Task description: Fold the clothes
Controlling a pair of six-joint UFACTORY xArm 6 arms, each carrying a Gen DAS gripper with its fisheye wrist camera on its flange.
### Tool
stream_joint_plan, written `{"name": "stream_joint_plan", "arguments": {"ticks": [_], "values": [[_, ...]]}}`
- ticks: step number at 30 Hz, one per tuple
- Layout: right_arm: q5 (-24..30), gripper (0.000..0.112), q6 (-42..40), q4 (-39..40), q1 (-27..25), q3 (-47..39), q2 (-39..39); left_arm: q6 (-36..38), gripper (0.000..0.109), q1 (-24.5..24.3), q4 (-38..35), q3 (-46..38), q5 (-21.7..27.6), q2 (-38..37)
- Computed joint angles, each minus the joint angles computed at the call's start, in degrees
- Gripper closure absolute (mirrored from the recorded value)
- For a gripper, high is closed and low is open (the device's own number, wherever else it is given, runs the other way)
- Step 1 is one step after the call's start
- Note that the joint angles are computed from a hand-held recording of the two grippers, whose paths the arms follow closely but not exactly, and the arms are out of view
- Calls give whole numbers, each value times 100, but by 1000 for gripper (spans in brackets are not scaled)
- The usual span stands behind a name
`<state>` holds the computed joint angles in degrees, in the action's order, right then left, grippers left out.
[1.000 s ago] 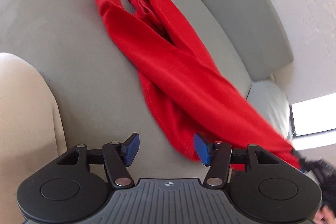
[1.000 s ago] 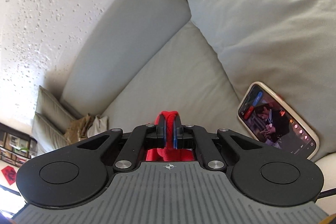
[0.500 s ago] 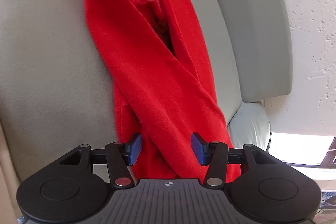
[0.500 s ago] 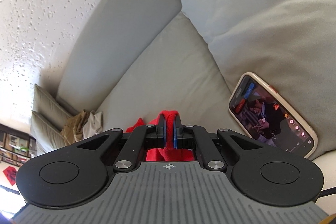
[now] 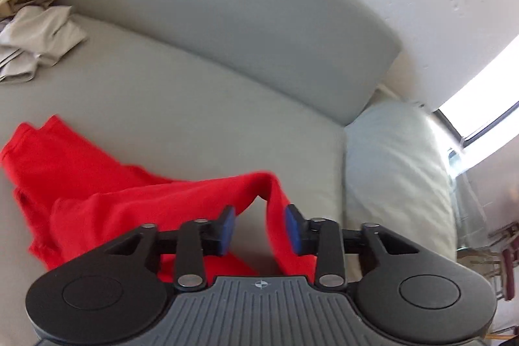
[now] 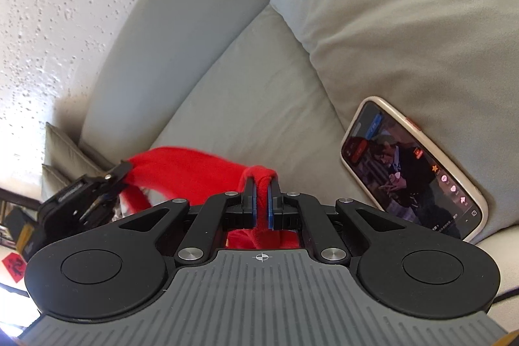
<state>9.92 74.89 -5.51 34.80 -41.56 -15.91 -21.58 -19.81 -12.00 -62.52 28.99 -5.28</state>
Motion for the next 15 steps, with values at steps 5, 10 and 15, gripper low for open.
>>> {"name": "stream_joint_plan", "arguments": {"ticks": [5, 10, 15], "values": [[5, 106, -197, 122, 87, 93, -72, -371, 54, 195, -38, 2133, -500, -1794], [-76, 106, -158, 181, 69, 167, -75, -828, 67, 605, -1222, 3623, -964, -2931], [-92, 106, -168, 280, 104, 68, 41, 463, 73, 505, -3394, 3733, -1032, -2546]]}}
